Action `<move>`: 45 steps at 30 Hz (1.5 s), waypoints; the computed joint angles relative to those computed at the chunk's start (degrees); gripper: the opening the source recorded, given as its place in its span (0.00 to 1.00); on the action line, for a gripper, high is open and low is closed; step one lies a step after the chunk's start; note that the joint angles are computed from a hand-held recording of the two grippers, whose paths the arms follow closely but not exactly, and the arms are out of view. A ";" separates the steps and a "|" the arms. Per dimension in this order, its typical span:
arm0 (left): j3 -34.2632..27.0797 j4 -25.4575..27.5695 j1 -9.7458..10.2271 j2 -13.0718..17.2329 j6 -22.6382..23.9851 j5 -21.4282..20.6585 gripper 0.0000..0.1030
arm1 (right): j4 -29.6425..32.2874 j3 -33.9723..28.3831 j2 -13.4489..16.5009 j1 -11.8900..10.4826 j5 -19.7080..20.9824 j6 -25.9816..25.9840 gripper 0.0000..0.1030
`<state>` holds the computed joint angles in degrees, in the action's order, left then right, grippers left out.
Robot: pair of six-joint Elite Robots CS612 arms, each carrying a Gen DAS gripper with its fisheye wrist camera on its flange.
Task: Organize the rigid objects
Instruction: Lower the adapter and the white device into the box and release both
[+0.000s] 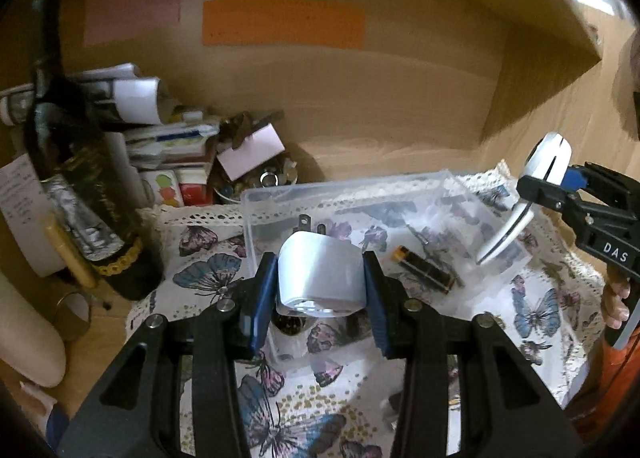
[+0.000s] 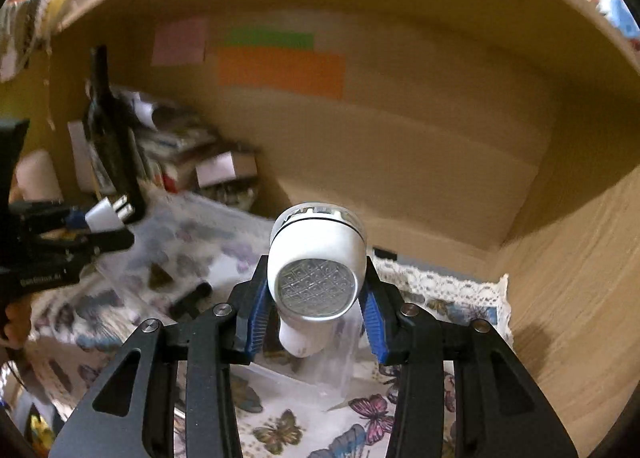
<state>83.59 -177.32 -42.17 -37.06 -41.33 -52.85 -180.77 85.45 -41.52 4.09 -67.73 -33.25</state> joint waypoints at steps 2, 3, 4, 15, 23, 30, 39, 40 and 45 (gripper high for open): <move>-1.03 1.55 0.37 0.47 -0.01 -1.10 0.40 | 2.07 -0.80 0.44 0.13 -1.03 -1.01 0.36; -1.75 2.51 0.64 0.85 -0.06 -1.77 0.40 | 3.86 -1.52 0.77 0.29 -1.27 -1.56 0.36; -2.34 3.24 0.81 1.15 -0.02 -2.15 0.40 | 5.21 -2.00 0.97 0.40 -1.18 -1.89 0.36; -5.71 6.90 2.13 3.16 0.34 -5.76 0.40 | 15.77 -6.66 3.22 2.33 0.17 -5.14 0.36; -4.90 5.19 1.82 2.65 0.80 -4.74 0.41 | 21.98 -8.88 4.61 3.23 -1.00 -5.14 0.36; -2.59 2.06 0.95 1.11 1.04 -2.77 0.41 | 15.86 -5.60 3.11 1.78 4.41 -1.65 0.38; 1.22 -1.53 -1.75 -0.63 3.08 0.69 0.54 | 5.99 2.22 -0.47 -0.43 9.41 -1.08 0.51; 1.64 -1.69 -1.91 -0.77 2.93 0.75 0.54 | 5.79 3.20 -0.91 -0.58 9.85 -1.78 0.53; 4.72 -1.88 -2.64 -1.79 -0.14 -0.21 0.55 | 7.32 7.33 -2.58 -1.06 12.11 -8.40 0.62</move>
